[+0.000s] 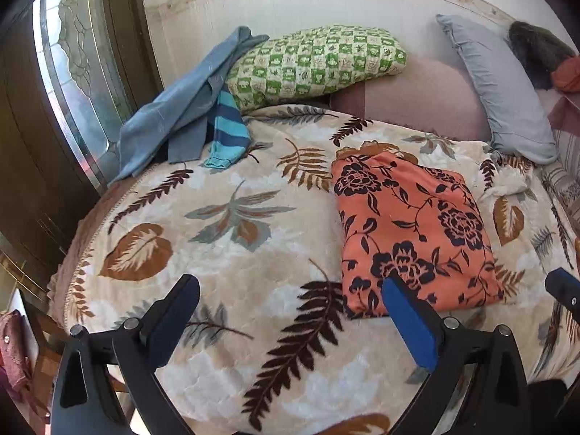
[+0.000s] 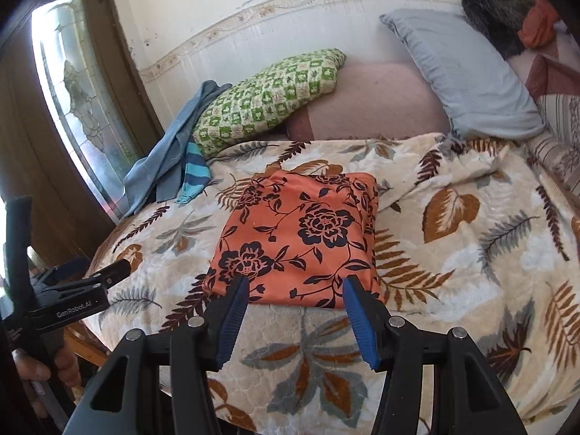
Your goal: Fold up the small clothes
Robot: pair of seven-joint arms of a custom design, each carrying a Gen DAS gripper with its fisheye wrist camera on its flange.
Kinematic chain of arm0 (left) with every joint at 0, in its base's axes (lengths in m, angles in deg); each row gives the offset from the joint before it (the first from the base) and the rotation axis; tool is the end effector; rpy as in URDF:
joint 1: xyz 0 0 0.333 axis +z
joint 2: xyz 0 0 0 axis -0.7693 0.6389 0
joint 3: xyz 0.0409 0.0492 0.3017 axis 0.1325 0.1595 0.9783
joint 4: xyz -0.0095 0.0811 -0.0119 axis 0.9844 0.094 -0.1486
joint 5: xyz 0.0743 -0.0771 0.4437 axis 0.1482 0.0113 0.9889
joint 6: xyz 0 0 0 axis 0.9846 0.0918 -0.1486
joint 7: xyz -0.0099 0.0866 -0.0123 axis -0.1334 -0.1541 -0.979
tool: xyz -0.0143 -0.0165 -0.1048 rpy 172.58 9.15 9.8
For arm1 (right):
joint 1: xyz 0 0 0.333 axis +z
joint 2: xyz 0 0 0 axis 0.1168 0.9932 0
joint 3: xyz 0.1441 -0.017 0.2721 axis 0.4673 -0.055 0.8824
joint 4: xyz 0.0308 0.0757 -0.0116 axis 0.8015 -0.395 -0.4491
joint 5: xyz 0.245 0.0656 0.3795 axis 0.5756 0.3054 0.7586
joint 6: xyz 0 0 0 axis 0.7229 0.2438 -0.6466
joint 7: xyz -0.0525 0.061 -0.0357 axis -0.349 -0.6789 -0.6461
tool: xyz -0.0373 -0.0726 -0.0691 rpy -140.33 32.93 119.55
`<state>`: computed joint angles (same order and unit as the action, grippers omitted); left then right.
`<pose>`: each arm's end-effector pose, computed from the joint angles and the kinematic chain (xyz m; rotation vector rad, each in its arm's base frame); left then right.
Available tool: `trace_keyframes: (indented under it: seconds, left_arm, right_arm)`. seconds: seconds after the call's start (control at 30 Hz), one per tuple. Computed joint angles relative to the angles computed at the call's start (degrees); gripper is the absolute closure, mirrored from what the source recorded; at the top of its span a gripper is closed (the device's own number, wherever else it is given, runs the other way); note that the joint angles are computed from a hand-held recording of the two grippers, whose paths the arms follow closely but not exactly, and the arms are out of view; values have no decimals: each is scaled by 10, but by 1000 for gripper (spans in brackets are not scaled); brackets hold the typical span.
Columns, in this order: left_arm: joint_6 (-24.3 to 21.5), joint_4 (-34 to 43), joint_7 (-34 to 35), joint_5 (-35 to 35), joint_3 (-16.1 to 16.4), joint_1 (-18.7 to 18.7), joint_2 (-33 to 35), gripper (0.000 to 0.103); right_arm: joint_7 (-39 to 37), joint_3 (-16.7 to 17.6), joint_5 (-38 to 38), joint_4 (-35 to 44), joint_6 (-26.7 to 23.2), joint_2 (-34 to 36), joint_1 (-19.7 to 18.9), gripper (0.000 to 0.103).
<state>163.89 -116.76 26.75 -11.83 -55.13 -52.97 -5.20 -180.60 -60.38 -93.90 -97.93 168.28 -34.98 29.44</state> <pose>0.6832 -0.1339 0.4914 -1.3990 2.1857 -0.7901 0.5018 0.3587 0.4872 -1.1562 2.0424 -0.6598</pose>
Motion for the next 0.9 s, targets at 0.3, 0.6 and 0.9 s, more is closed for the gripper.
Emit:
trace_keyframes:
  seconds: [0.3,0.6,0.9]
  left_arm:
    - [-95,225,-173,112,-1,-59,218,3]
    - [-144,277,-131,80,-28,-36,262,2]
    - [-235,355,-105,19,-41,-17,310,0]
  right_arm:
    - [-145,-78,102,97,140,131,-50,62]
    - [-372,-90,368,284,82,319,-89,74]
    - [-485,-109,440,440,37,397,-65,77]
